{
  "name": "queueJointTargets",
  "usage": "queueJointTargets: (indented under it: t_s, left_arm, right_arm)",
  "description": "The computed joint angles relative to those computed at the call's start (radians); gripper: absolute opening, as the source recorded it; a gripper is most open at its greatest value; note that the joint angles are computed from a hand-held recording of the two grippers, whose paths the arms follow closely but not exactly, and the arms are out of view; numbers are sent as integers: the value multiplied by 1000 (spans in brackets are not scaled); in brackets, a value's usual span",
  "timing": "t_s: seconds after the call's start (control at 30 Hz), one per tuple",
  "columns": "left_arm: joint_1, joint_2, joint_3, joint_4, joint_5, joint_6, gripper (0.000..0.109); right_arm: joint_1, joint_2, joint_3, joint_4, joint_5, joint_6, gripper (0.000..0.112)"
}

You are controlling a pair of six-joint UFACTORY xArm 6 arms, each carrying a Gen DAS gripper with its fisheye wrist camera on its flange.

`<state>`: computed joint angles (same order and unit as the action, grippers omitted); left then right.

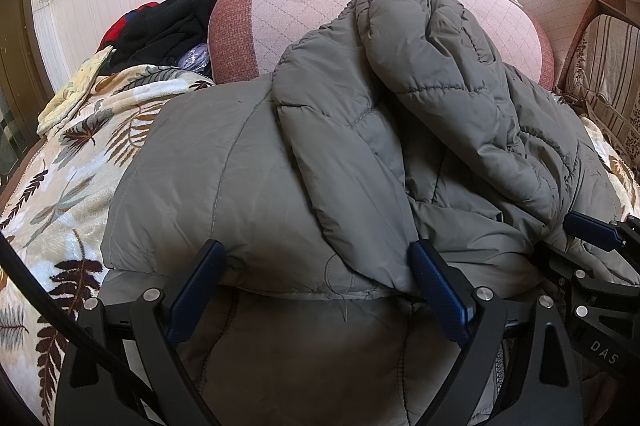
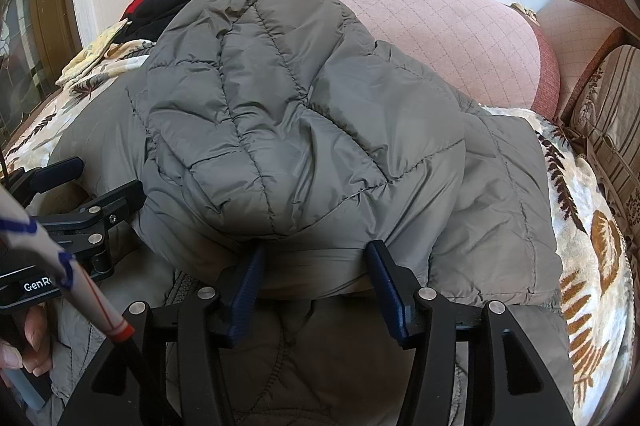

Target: Fold large clothes

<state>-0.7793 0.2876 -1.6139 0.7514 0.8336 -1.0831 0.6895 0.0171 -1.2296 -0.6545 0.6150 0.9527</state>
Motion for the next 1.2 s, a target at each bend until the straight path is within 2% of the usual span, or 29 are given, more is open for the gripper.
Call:
queueJointTargets:
  t_s: [0.2,0.27,0.33,0.43,0.53,0.67,0.8,0.9,1.03,1.13,1.2]
  left_arm:
    - [-7,-22,10,1,11,-8,93]
    - [-15,-49,27,-10,16,-8,93]
    - [-32,-70,31,3,43,-11,93]
    - [-66,-158,101,62,81,-47,93]
    - [-105,-261,189,118,153,-78,93]
    - [-140,-453,388,105,219,-148,93]
    - [-174,-664,598,85,338,-221,93]
    - [-167,-843,757,54,388,-286,93]
    - [-84,-1101,979,-93,307,-347,92]
    - [-15,-1224,1095,-231,165,-314,88]
    - [-21,-1268,1136,-256,117,-327,88]
  right_arm:
    - [6,-23,13,-5,2,15,59]
    - [7,-49,26,15,8,14,64]
    - [-1,-104,72,29,-15,42,69]
    - [-7,-186,127,19,-8,94,69]
    - [-11,-316,227,6,19,174,69]
    - [-18,-584,453,39,72,277,71]
    - [-15,-853,644,116,187,270,71]
    - [-44,-1059,781,220,206,274,71]
    - [-76,-1258,908,373,198,261,71]
    - [-49,-1304,945,427,167,277,70]
    - [-9,-1299,956,450,128,282,65]
